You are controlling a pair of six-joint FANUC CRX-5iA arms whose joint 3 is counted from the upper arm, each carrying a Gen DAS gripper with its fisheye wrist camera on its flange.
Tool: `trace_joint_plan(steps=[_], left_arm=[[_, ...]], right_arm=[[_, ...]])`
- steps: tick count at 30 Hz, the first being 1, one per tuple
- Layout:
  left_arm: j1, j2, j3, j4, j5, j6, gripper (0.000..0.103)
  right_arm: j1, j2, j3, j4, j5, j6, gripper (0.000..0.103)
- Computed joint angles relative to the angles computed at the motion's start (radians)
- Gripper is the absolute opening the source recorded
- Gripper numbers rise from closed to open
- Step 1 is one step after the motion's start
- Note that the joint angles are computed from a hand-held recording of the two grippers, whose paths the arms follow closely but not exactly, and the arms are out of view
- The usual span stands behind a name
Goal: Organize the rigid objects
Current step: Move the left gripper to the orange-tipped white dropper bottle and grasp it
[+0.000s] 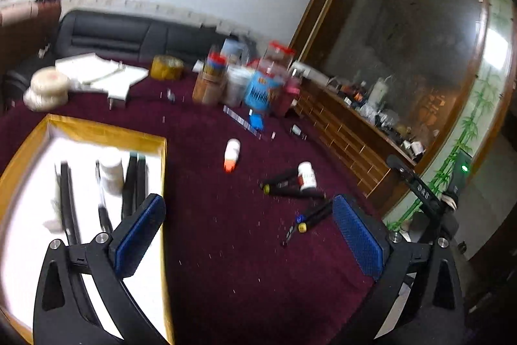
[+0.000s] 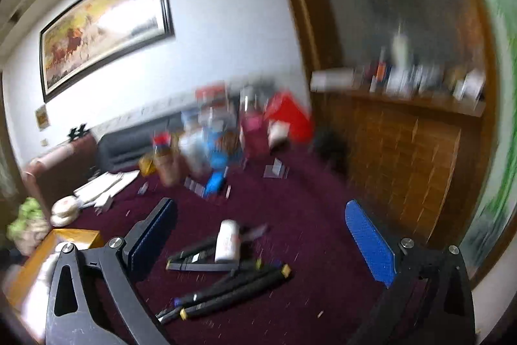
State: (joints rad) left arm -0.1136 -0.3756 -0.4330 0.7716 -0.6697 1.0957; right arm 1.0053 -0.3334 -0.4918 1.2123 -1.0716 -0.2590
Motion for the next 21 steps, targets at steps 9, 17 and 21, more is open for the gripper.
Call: trace_joint_plan(steps=[9, 17, 21], left_arm=[[-0.078, 0.125, 0.19, -0.314, -0.089, 0.231, 0.103], [-0.176, 0.438, 0.525, -0.56, -0.192, 0.459, 0.103], [-0.235, 0.584, 0.713, -0.758, -0.26, 0.593, 0.103]], right_arm=[[-0.116, -0.002, -0.086, -0.122, 0.158, -0.115, 0.1], [-0.132, -0.054, -0.118, -0.188, 0.245, -0.109, 0.096], [-0.137, -0.056, -0.121, -0.196, 0.247, -0.114, 0.096]])
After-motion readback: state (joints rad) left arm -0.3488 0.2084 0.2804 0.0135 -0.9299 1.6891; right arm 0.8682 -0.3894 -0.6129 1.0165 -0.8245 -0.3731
